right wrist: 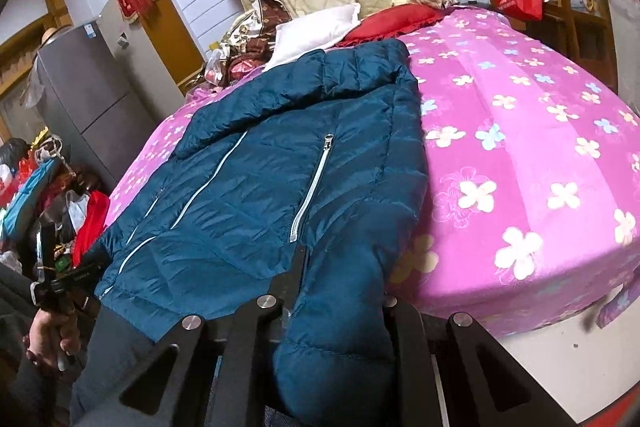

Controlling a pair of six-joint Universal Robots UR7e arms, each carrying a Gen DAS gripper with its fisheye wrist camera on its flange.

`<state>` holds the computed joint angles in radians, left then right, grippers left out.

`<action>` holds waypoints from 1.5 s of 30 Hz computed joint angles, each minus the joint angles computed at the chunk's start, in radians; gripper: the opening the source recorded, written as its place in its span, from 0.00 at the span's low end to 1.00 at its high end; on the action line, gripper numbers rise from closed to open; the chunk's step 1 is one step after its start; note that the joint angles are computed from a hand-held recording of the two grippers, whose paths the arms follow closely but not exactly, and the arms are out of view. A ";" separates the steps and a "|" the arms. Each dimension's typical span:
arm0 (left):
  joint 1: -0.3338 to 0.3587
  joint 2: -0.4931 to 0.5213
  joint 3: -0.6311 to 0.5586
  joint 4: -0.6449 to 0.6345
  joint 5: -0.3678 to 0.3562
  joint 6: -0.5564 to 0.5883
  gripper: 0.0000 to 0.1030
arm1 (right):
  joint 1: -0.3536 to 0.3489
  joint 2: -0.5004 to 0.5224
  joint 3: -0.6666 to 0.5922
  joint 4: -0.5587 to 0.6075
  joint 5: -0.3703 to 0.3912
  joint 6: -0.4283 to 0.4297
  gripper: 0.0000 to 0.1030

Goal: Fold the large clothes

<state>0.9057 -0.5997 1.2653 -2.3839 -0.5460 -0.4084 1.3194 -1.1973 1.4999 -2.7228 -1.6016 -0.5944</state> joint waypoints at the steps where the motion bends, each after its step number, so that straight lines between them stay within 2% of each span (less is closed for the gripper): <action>1: 0.000 -0.001 0.001 -0.003 -0.002 0.000 0.11 | 0.000 0.000 0.000 -0.004 0.001 -0.003 0.13; 7: -0.007 -0.006 0.007 -0.017 0.006 0.007 0.11 | 0.011 -0.014 0.031 -0.077 0.018 -0.062 0.13; 18: -0.025 -0.026 0.020 -0.039 0.021 0.027 0.10 | 0.008 -0.036 0.047 -0.101 0.058 -0.068 0.13; 24: -0.045 -0.076 0.090 -0.222 0.008 0.102 0.10 | 0.018 -0.058 0.053 -0.094 0.085 -0.081 0.13; 35: -0.097 -0.172 0.210 -0.355 0.025 0.114 0.09 | 0.049 -0.149 0.114 -0.085 0.137 -0.127 0.13; 38: -0.110 -0.196 0.233 -0.448 0.022 0.142 0.09 | 0.052 -0.180 0.141 -0.089 0.155 -0.132 0.13; 41: -0.109 -0.196 0.222 -0.511 0.015 0.168 0.09 | 0.052 -0.188 0.145 -0.088 0.173 -0.131 0.13; 45: -0.087 -0.127 0.113 -0.550 0.021 0.248 0.09 | 0.045 -0.151 0.099 -0.081 0.198 -0.092 0.13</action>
